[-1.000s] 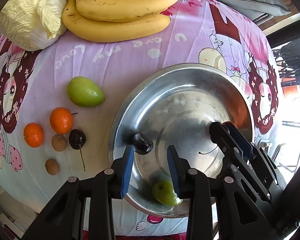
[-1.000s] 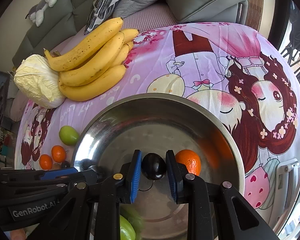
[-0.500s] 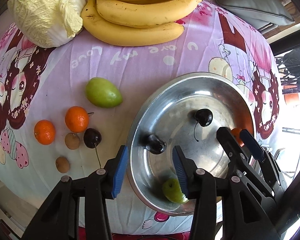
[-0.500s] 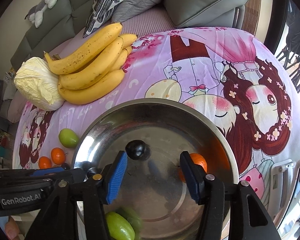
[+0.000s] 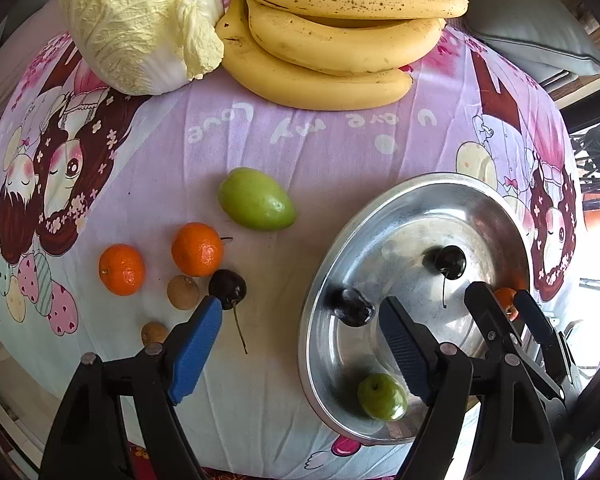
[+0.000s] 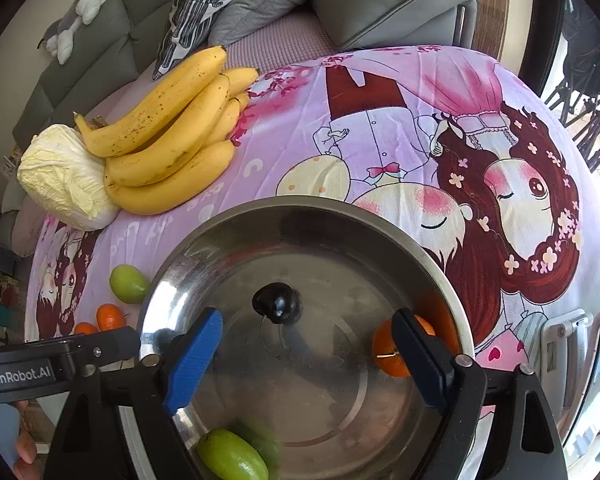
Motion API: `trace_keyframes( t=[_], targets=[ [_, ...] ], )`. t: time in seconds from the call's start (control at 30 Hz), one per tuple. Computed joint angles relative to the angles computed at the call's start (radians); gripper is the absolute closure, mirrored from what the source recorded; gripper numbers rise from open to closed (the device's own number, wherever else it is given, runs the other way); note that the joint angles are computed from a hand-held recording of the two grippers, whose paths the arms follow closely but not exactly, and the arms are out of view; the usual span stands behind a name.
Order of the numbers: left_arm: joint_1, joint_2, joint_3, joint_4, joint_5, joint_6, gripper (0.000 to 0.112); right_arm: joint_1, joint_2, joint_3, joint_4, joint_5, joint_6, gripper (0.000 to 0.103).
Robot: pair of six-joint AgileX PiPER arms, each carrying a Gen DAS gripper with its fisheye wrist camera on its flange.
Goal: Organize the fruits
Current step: 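Withdraw both open tools from the bowl toward the remaining tangerines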
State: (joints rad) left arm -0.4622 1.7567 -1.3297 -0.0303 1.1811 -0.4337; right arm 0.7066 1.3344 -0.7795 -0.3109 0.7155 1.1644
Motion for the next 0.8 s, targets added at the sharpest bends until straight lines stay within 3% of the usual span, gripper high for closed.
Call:
trace_keyframes(
  t=[0.23, 0.67, 0.8],
  targets=[
    [0.032, -0.006, 0.01, 0.024, -0.021, -0.009, 0.02, -0.006, -0.01, 0.01, -0.014, -0.005, 0.019, 0.0],
    [0.156, -0.054, 0.024, 0.063, -0.002, 0.06, 0.019, 0.05, -0.01, -0.03, -0.066, 0.046, 0.052, 0.0],
    [0.215, -0.059, 0.06, 0.055, -0.029, 0.109, 0.019, 0.062, 0.014, -0.05, -0.068, 0.065, 0.048, 0.0]
  ],
)
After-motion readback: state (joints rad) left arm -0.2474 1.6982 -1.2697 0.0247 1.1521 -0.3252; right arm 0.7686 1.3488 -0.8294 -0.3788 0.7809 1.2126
